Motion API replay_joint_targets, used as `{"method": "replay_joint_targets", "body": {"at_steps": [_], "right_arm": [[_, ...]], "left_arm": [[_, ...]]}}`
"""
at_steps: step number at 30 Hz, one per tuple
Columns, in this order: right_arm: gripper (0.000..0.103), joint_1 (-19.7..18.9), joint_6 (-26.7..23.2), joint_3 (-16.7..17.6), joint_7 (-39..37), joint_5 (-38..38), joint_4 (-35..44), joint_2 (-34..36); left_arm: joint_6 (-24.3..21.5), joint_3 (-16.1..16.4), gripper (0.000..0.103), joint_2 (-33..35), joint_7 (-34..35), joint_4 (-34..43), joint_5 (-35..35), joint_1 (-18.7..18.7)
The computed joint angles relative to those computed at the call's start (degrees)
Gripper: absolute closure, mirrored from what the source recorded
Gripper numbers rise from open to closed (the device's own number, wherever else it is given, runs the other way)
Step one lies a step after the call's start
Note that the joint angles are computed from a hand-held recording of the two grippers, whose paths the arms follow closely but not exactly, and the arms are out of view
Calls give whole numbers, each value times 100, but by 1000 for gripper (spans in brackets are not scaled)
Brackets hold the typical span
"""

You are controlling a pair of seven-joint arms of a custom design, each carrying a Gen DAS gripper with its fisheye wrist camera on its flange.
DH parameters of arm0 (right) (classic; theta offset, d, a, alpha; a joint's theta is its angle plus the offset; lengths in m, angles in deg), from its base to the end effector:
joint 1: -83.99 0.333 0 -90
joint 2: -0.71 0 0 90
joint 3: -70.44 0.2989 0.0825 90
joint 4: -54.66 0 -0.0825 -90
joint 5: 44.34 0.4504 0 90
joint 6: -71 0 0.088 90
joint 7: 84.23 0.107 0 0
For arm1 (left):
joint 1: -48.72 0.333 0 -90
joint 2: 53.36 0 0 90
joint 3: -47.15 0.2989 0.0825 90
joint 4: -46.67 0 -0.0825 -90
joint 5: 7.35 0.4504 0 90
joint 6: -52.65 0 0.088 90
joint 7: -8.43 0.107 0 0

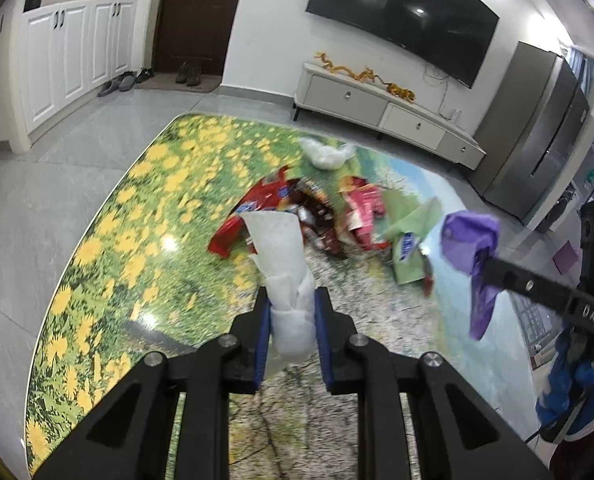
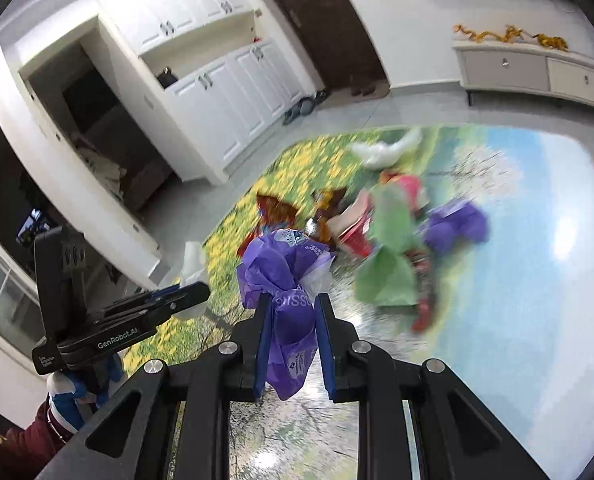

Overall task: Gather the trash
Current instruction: 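Carry both items over the trash bin and open both tools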

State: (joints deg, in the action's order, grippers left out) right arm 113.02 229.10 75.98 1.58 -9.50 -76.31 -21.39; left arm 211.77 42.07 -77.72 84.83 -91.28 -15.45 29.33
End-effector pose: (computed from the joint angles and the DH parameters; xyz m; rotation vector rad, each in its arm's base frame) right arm 0.4665 0.2979 0.5629 -1.7276 1.3831 -0.0644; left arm 0.4891 -0.2187 0.5214 -1.7986 1.9607 -1.0408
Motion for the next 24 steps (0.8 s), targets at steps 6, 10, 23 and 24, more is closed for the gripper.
{"method": "replay_joint_targets", "body": {"at_steps": [6, 10, 23, 24], "right_arm": [[83, -479, 425, 58, 571, -396, -785, -1023], [83, -1044, 468, 201, 1198, -891, -1398, -1853], [83, -3100, -976, 250, 3077, -2411, -3380, -4751], [83, -3184, -1119, 170, 3119, -2481, -3508, -4917]], "left_arm": [[-61, -53, 84, 341, 416, 515, -116, -257], [-183, -114, 84, 849, 1049, 1161, -531, -580], [-1357, -1504, 83, 3564, 1967, 4293, -295, -749], [-1494, -1580, 83, 3848, 1915, 4600, -161, -815]]}}
